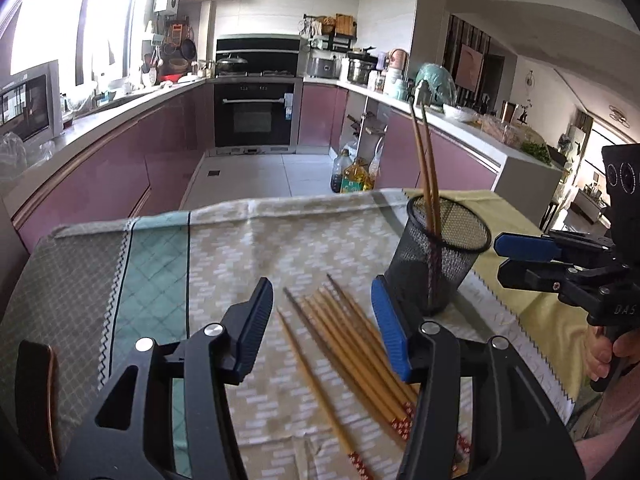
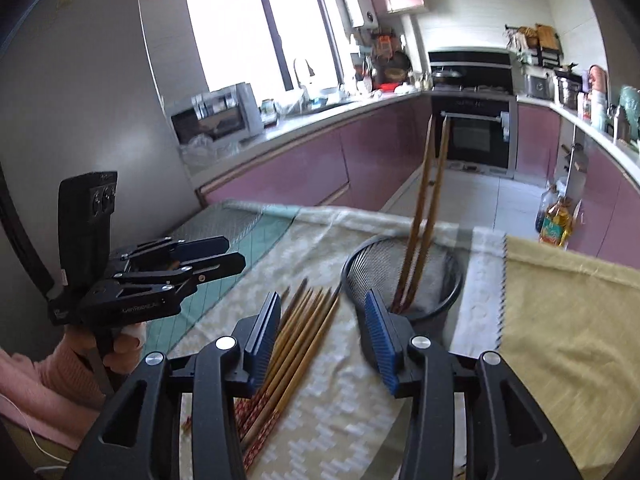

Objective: Organize utensils
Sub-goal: 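Open the right gripper and return it to the chopstick row, then close the right gripper on another chopstick from the row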

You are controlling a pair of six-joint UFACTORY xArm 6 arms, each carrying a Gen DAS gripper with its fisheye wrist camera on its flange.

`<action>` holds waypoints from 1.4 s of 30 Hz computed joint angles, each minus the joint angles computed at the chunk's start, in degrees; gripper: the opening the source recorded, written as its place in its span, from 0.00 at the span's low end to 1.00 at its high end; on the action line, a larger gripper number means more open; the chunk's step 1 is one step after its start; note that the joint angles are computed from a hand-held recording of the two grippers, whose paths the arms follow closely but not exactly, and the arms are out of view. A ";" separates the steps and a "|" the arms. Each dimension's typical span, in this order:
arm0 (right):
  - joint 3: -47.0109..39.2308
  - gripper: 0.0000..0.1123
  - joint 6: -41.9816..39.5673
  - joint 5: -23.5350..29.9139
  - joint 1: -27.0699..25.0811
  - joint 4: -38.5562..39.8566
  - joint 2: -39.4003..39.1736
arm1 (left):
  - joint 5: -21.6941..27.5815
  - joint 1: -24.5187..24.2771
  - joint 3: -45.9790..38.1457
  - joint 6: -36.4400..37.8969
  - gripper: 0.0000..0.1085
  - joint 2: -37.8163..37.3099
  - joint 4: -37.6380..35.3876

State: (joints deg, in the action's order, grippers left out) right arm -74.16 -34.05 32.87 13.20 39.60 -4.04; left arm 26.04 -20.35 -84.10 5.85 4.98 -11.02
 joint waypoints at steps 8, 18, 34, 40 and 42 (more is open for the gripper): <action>3.96 0.37 6.14 0.64 2.72 -4.95 1.33 | 2.37 -0.45 6.65 -2.07 0.48 -1.85 2.21; 5.33 0.37 8.06 0.60 3.12 -5.71 1.06 | 4.77 -3.27 5.80 -1.69 0.50 -0.20 5.18; 3.77 0.37 13.58 -0.53 4.64 -12.06 3.58 | 5.46 -1.35 7.84 -1.05 0.46 -2.11 3.65; 2.51 0.29 16.79 -0.54 4.77 -15.49 5.33 | 7.46 -0.76 6.27 -2.50 0.39 -0.62 4.49; 2.20 0.29 18.01 -0.79 4.94 -17.21 5.63 | 7.96 -0.69 5.63 -2.76 0.37 -0.17 4.81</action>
State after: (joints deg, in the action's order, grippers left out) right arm -71.96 -16.04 32.08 18.14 22.39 1.60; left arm 34.00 -21.04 -78.47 3.09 4.81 -6.21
